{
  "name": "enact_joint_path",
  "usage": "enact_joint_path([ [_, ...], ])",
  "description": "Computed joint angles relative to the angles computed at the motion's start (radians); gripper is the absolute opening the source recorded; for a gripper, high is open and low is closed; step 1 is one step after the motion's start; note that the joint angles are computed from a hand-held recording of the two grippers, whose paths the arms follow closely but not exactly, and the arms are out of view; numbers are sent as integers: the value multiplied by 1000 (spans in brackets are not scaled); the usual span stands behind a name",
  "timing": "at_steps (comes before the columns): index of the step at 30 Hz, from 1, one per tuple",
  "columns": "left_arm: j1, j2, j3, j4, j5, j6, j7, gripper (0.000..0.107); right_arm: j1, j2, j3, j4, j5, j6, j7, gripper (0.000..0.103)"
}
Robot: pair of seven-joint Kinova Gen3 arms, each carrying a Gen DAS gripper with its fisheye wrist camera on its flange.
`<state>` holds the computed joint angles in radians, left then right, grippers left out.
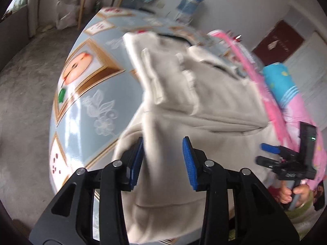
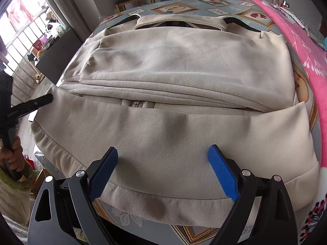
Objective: Fold large clothes
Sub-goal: 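Grasp the jacket hem edge with the left tool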
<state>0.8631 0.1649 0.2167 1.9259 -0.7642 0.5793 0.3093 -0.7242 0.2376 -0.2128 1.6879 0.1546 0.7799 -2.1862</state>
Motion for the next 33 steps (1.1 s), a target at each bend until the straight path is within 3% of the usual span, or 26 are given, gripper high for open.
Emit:
enact_joint_path([
  [2,18,-3,-40,5,7,-27,-5,36,0,-1,0,2,0,-1,0,89],
  [5,38,-8,-61,26,-93,-63,85,36,2,-4,0,7,-1,-9,-1,89],
  [8,24,-23,-18,34,-172,-60,121,36,5,-8,-2,15,-4,-20,5,89],
  [11,40,17,6,-30,-112,45,27,36,11,-12,-4,25,-10,-34,16,89],
  [14,169,63,-99,-114,-30,167,-82,27,25,-19,-7,35,-29,-49,37,89],
  [16,251,67,-143,-148,-47,233,-88,24,36,-24,-9,45,-48,-64,51,89],
  [18,279,57,-133,-145,-110,246,-62,24,42,-28,-10,52,-59,-76,58,89],
  [22,178,103,-9,-206,-79,315,-155,24,40,-28,-8,56,-56,-85,61,89],
  [25,140,147,17,-263,-24,387,-213,24,58,-37,-14,68,-85,-99,90,89],
  [27,140,166,20,-289,-19,428,-225,18,83,-55,-17,87,-122,-110,120,89],
  [33,188,225,-4,-377,5,549,-263,14,200,-215,17,227,-192,-172,166,89],
])
